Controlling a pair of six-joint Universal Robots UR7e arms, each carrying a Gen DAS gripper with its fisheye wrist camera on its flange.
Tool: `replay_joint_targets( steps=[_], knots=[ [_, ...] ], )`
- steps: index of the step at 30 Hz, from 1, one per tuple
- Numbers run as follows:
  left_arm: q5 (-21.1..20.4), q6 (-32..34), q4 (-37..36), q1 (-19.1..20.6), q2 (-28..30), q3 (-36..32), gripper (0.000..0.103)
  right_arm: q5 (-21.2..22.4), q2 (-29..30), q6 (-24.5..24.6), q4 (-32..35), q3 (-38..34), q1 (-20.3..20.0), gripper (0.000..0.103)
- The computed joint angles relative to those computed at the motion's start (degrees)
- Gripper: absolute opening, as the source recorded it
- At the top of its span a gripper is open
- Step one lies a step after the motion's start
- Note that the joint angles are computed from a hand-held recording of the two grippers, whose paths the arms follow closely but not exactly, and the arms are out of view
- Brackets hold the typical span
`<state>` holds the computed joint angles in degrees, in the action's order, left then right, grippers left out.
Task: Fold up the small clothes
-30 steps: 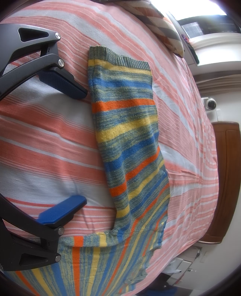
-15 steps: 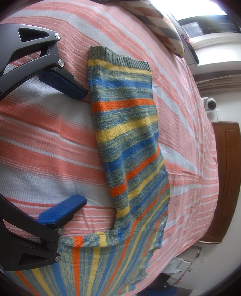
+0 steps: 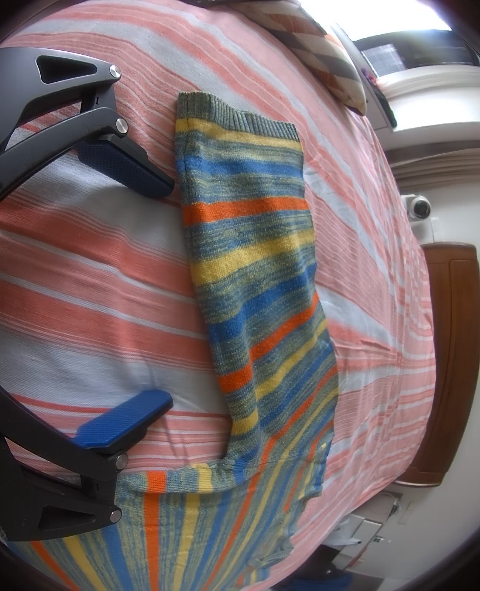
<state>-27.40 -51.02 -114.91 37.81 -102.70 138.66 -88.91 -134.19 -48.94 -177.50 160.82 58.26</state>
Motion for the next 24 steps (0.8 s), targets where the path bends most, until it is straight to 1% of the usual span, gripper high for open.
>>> replay_joint_targets(
  steps=[24],
  knots=[
    [0.0,-0.1,0.0,0.0,0.0,0.0,0.103,0.0,0.1,0.1,-0.4,0.2,0.1,0.102]
  ],
)
